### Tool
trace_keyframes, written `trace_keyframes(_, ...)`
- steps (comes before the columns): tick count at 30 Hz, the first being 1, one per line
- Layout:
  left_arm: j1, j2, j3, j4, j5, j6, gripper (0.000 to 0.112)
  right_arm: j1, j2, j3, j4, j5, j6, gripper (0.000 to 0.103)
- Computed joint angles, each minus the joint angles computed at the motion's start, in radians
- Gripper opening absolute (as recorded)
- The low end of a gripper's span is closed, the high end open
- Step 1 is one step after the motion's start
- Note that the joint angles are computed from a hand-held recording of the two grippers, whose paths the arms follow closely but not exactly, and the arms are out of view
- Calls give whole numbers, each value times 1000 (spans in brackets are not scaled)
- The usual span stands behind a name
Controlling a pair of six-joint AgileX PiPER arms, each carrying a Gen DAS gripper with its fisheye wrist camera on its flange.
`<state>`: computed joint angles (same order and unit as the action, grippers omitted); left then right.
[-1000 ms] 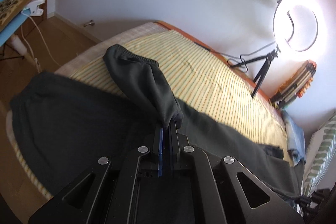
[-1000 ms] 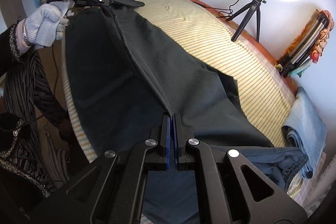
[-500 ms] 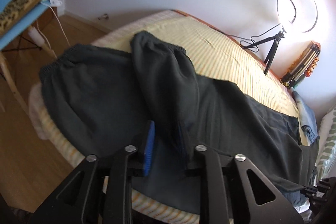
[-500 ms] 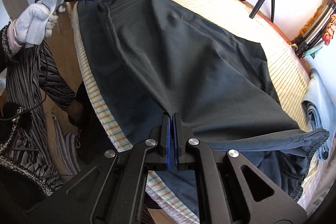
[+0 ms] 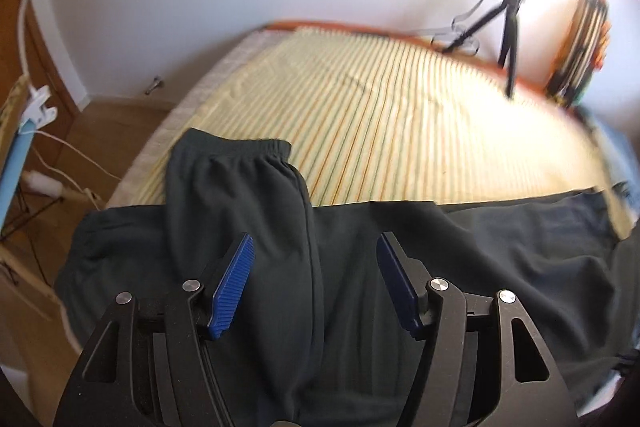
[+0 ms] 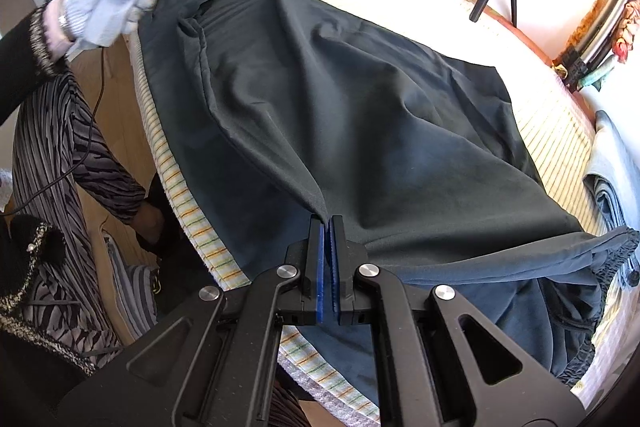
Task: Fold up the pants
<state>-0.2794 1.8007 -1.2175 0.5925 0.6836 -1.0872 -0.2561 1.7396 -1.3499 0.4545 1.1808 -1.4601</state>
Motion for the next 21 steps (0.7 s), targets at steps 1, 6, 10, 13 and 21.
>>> trace_keyframes(1, 9, 47, -38, -6, 26, 11, 63, -3, 2, -1, 5, 1, 2, 4)
trace_keyframes(6, 70, 99, -45, -55, 9, -3, 63, -17, 5, -2, 23, 7, 1, 4)
trace_keyframes(10, 102, 85, 2, -17, -52, -42, 25, -17, 6, -1, 30, 1, 10, 4)
trace_keyframes(13, 143, 50, 49, -69, -133, -20, 6, -16, 7, -1, 37, -5, 16, 4)
trace_keyframes(21, 221, -182, 282, 54, -258, -223, 4, -10, 4, -5, 15, -6, 5, 4)
